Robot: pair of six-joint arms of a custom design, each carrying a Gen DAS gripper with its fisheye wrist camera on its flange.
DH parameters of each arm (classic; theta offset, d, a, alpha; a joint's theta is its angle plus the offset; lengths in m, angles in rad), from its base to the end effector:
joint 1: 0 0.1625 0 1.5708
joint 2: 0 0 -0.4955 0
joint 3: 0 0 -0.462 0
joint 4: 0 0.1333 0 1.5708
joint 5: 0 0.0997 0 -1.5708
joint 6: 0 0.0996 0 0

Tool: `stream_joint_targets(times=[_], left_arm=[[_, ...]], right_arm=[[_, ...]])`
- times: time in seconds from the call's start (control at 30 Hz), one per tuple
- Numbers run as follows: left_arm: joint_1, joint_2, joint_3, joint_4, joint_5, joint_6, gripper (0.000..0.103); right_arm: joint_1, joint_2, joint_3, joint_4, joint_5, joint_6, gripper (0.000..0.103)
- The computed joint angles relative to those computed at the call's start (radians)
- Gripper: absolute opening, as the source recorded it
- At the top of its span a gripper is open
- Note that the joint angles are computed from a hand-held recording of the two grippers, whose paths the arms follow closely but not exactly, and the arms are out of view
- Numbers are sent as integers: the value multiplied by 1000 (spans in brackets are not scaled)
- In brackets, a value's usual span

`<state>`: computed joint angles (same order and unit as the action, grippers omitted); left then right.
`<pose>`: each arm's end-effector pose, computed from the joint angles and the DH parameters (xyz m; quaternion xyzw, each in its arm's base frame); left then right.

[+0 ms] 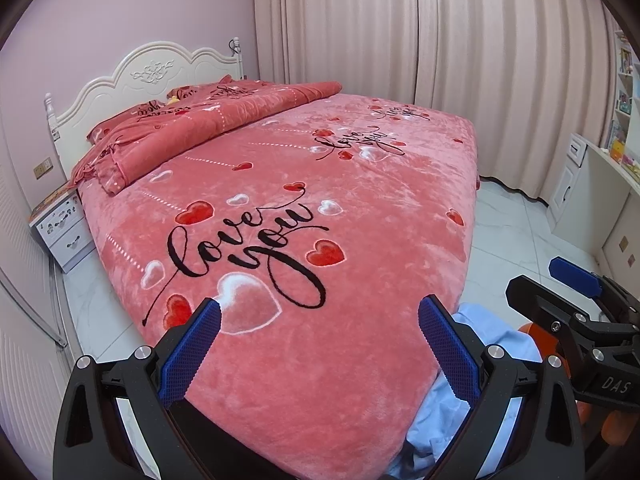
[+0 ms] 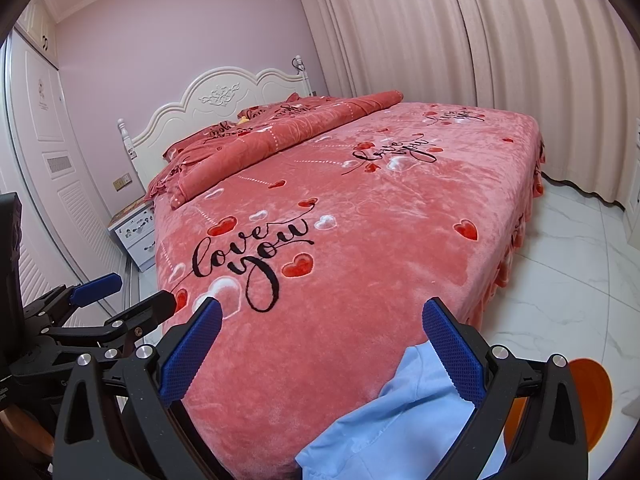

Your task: Collect trash

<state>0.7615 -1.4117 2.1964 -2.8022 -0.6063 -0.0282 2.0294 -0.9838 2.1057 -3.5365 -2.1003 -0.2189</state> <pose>-0.2278 -0.5144 0.3172 0.2339 0.8380 -0.3632 0.3334 0.3424 -0.5061 0.1762 0.1915 -0.8661 0.4209 0.1898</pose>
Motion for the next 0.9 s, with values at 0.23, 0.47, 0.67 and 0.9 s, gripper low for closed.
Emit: stream_joint_targets(times=[0.23, 0.47, 0.67, 0.9], left_arm=[[1, -3, 1, 4, 0, -1, 97], [3, -2, -1, 7, -3, -1, 97], [6, 0, -2, 9, -6, 0, 97], [8, -3, 0, 12, -10, -1, 97]], right_arm=[[1, 0, -1, 1, -1, 2, 98], [0, 1, -1, 1, 0, 1, 98], [0, -1, 0, 5, 1, 4, 98], [0, -1, -1, 6, -1, 5, 98]])
